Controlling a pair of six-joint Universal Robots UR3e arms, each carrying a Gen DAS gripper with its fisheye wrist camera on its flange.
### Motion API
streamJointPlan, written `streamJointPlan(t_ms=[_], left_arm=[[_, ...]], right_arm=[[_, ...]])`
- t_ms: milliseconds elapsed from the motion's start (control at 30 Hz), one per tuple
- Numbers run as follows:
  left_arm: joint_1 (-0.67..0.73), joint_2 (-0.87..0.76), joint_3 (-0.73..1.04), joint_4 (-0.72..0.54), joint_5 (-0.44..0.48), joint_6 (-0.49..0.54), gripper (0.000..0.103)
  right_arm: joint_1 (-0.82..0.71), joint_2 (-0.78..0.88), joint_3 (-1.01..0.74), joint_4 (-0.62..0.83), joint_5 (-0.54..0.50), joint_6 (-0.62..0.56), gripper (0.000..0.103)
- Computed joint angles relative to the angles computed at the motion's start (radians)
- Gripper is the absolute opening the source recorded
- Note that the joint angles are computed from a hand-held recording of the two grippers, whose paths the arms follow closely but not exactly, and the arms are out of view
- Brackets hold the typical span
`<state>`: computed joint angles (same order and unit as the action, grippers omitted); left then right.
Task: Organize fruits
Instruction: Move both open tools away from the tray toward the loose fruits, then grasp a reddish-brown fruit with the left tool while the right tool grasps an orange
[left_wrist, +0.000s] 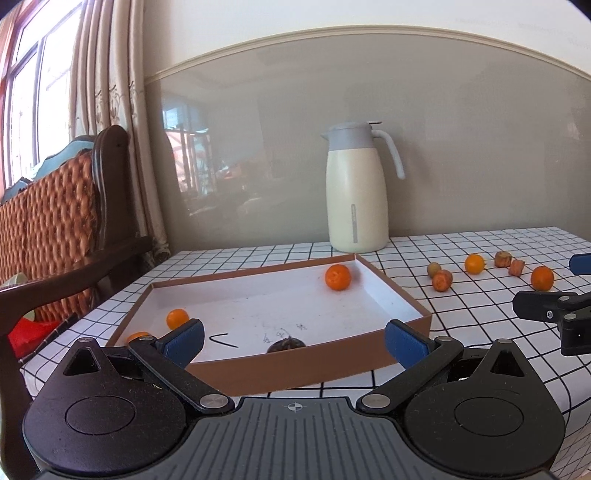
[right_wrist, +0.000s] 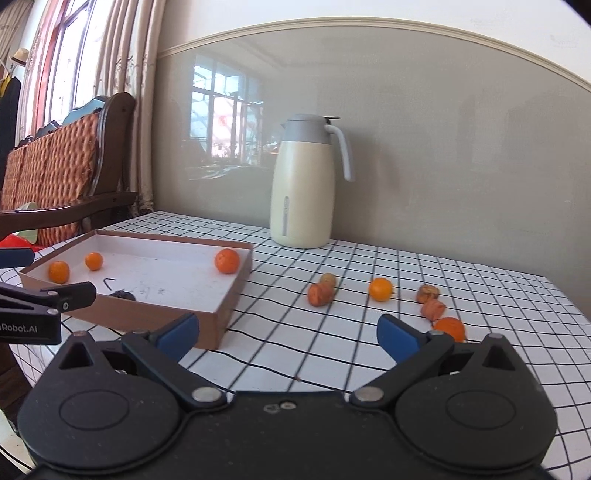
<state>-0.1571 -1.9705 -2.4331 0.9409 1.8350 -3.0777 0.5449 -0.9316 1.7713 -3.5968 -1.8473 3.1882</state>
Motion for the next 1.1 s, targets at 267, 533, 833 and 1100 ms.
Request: streamJointPlan(t_ms=[267,533,833,1100], left_arm=[[-0.111,-0.061,0.120,-0.060,0.013,-0.013,0.103],[-0.197,-0.128,0.247,-0.119,0.011,-0.011,0.103],[-0.254,-0.222,0.480,-0.253,0.017,0.001,0.102],[-0.276,-0.336,0.706,-0.363,-0.004,0.025,0.093]], right_arm=[[-0.052,-0.063,0.152,-0.093,-0.014,-0.022,0.097],[-0.110,-0.113,0.272,-0.151,-0.052,-0.029,0.097],[-0.205,-0.132,0.276,-0.150,-0.038,-0.076,0.094],[-0.258,-0.063,0.201,-0.132,-0.015,-0.098,0.083]])
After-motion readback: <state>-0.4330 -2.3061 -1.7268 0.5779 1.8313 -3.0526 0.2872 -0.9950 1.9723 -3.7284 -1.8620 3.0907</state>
